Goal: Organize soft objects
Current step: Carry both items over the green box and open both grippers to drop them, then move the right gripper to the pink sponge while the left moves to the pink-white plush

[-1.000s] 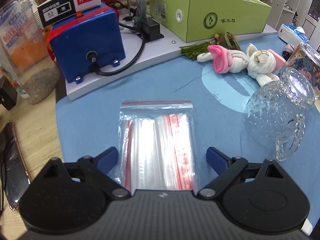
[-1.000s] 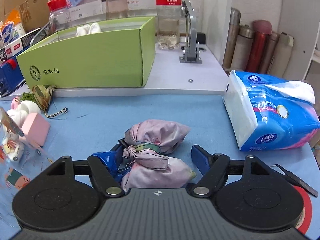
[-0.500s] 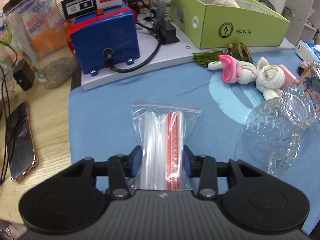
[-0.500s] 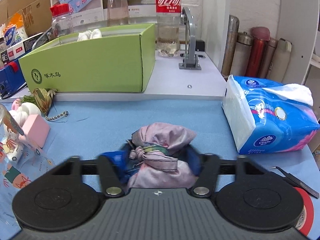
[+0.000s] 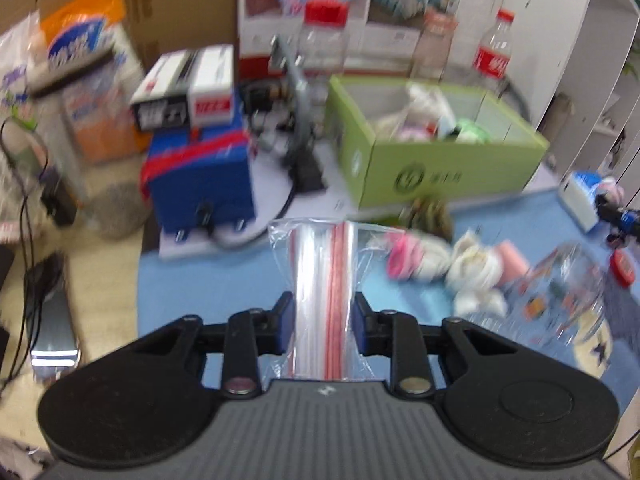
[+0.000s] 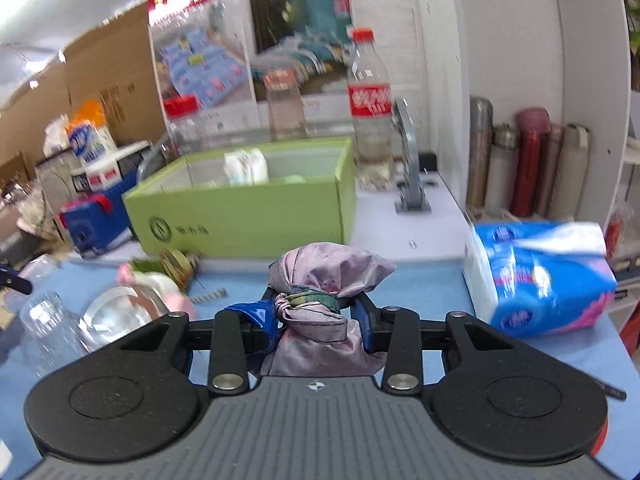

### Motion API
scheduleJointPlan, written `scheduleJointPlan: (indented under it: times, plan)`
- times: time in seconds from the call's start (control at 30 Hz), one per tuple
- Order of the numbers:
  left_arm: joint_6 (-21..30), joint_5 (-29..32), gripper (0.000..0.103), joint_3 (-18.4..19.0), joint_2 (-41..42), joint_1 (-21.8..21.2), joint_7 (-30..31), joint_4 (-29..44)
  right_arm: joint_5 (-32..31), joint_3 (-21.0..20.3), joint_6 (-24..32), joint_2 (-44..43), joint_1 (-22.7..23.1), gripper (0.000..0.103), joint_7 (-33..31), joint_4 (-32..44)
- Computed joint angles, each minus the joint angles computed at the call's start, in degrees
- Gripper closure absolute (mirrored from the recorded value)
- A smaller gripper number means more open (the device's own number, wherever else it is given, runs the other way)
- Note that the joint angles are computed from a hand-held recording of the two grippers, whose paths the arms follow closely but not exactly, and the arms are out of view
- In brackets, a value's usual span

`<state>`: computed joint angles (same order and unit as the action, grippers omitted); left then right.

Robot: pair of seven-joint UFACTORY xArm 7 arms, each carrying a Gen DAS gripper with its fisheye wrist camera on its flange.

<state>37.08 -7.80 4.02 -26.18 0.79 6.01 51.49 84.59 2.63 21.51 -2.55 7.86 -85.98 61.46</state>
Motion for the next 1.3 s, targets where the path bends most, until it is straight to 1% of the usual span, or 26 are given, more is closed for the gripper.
scheduleJointPlan:
  times: [0.07, 0.17, 0.23, 0.27, 0.3, 0.37, 0.47, 0.6, 0.7, 0.77, 0.8, 0.83, 0.87, 0.9, 0.93, 0.97, 1.03, 1.07, 1.1, 1.17, 1.3]
  plan:
    - [-0.91, -1.86, 0.076, 0.27, 3.86, -1.47, 0.76, 4.85, -0.18, 0.14, 1.34, 0.91, 0.12, 0.081, 0.92, 2.67]
    - [-2.39, -2.46, 0.076, -0.64, 10.91, -2.03, 0.54, 13.01, -1.15, 1.13, 1.45, 4.06, 0.55, 0.081, 2.29, 8.99]
    - [-2.09, -4.54, 0.076, -0.48, 16.48, -2.45, 1.51, 19.64, -3.47, 1.98, 1.71, 7.61, 0.59, 0.080, 5.37, 14.88]
    - [-2.38, -3.98, 0.076, -1.04, 19.00, -2.02, 0.48, 22.52, -5.29, 2.55, 1.45, 9.70, 0.61, 0.080, 7.46, 18.08]
    - [-2.60, -3.61, 0.076, -1.49, 21.86, -1.76, 0.15, 25.84, -7.74, 3.17, 0.92, 11.96, 0.64, 0.080, 9.83, 21.29]
    - [-2.23, -3.92, 0.076, -2.13, 27.17, -1.15, -0.43, 32.12, -15.74, 3.83, 0.00, 17.64, 1.28, 0.080, 17.13, 29.11]
    - [-1.86, -4.09, 0.076, -3.28, 33.80, -0.37, -0.49, 39.41, -28.15, 2.72, 0.99, 25.98, 3.38, 0.080, 28.06, 40.25]
    - [-0.39, -2.44, 0.076, -4.38, 40.56, 0.20, -1.63, 45.48, -40.01, 0.72, 4.05, 36.03, 5.89, 0.080, 38.02, 53.15]
    - [-0.57, -1.06, 0.076, -4.81, 43.77, 0.31, -2.49, 47.02, -45.43, 0.99, 7.21, 42.46, 6.34, 0.077, 42.14, 61.22]
    - [-0.79, -0.83, 0.063, -5.00, 45.22, 0.48, -3.19, 47.54, -48.37, 1.73, 8.92, 45.94, 6.36, 0.073, 43.52, 65.44]
    - [-1.65, -1.99, 0.051, -5.64, 45.43, 1.11, -2.37, 47.06, -49.95, 1.85, 9.52, 47.20, 6.54, 0.072, 44.43, 66.88]
    - [-2.38, -4.39, 0.044, -6.78, 45.26, 2.20, -0.59, 46.39, -52.08, 1.21, 10.41, 48.20, 7.09, 0.072, 46.36, 68.06]
    - [-3.24, -5.38, 0.043, -7.04, 44.87, 2.47, -0.23, 45.61, -55.24, -0.50, 12.76, 49.48, 8.05, 0.071, 49.76, 70.33]
    - [-4.30, -5.31, 0.043, -6.85, 44.23, 2.28, -0.43, 44.65, -59.01, -3.06, 16.08, 51.24, 9.37, 0.070, 54.03, 73.66]
    - [-5.06, -5.09, 0.043, -6.71, 43.52, 2.11, -0.39, 43.80, -60.86, -3.42, 16.99, 51.67, 9.61, 0.069, 55.90, 74.60]
    - [-5.78, -4.97, 0.043, -6.58, 42.49, 2.02, -0.35, 42.63, -60.85, -2.21, 15.61, 50.84, 9.08, 0.067, 55.37, 73.14]
    - [-6.88, -4.64, 0.041, -6.26, 40.46, 1.78, -0.58, 40.49, -59.08, 0.70, 8.44, 46.69, 7.75, 0.065, 55.17, 65.93]
    - [-7.30, -4.74, 0.041, -6.16, 39.29, 1.72, -0.81, 39.37, -57.84, 2.85, 5.44, 44.74, 6.54, 0.063, 54.10, 62.79]
    - [-7.60, -5.55, 0.041, -6.23, 37.91, 1.90, -0.68, 37.98, -56.86, 5.01, 2.96, 43.11, 5.28, 0.062, 52.72, 60.25]
    - [-7.65, -7.35, 0.040, -6.34, 35.32, 2.05, -0.14, 35.50, -56.59, 7.42, -0.62, 40.06, 3.70, 0.059, 52.01, 55.79]
    - [-9.15, -7.36, 0.039, -5.61, 28.80, 0.84, -1.09, 28.17, -55.53, 13.26, -2.51, 34.16, -1.18, 0.055, 49.63, 47.34]
